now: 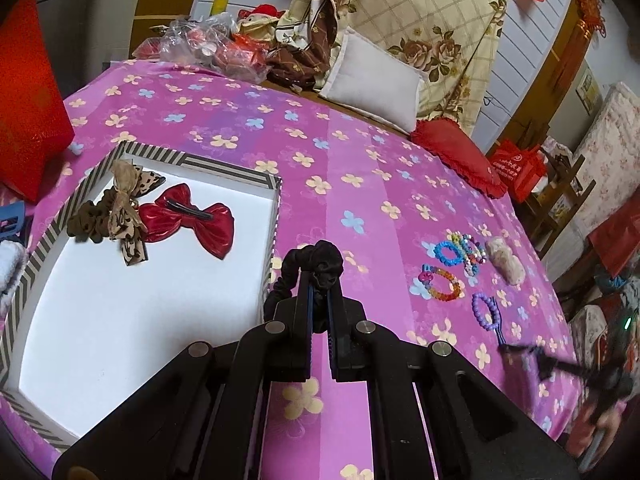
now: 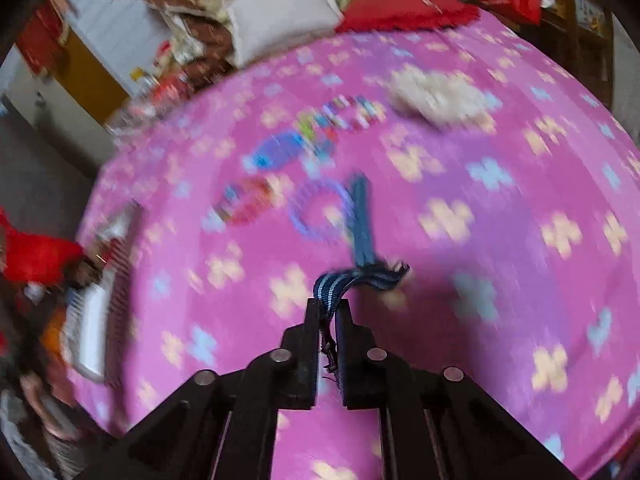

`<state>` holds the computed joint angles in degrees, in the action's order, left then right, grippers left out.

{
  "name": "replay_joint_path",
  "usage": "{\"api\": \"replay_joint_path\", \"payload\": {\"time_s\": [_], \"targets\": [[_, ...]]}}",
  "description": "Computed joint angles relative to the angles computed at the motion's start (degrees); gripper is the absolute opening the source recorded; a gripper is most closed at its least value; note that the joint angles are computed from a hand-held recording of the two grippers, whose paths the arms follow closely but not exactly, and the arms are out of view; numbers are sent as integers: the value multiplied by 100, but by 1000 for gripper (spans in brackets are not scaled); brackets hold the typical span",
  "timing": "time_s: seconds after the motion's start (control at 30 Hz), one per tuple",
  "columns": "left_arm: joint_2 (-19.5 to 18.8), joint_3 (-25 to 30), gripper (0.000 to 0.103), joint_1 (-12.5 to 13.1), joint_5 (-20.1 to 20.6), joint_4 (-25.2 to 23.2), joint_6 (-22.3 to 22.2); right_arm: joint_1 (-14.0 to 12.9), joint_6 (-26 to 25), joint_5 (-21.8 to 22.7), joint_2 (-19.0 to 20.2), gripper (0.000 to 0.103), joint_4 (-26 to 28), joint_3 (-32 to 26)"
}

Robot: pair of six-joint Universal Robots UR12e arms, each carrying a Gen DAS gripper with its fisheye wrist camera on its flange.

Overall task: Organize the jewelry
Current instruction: 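Grasp the blue-striped strap watch with the right tool and lift it, then place the black hair tie in the tray with the left tool while the right tool places the watch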

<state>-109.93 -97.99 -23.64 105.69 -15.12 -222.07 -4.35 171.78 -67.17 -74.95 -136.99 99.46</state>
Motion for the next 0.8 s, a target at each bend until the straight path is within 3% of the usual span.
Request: {"api": "replay_joint_path", "payload": {"time_s": [0.13, 0.2, 0.23, 0.27, 0.33, 0.53, 0.7, 0.8], "targets": [[3, 1, 5, -8, 4, -7, 2, -19, -173, -388, -62, 16, 42, 242], [3, 1, 5, -9, 4, -9, -1, 13, -247, -616, -112, 43, -327, 357], [2, 0, 5, -9, 2, -6, -7, 40, -285, -734, -139, 61, -584, 410], [2, 0, 5, -9, 2, -6, -7, 78, -315, -871, -149, 68, -879, 451], [8, -11, 5, -19, 2, -18, -17, 162, -394, -1101, -102, 68, -1227, 443], [31, -56, 5, -24, 24, -4, 29, 392, -546, -1538, 326, 67, -1058, 69], [118, -150, 5, 34, 24, -57, 1, 501, -614, -1796, 437, 39, -1148, 49], [203, -223, 5, 77, 111, -106, -51, 528, -674, -1828, 413, 37, -1105, 51]]}}
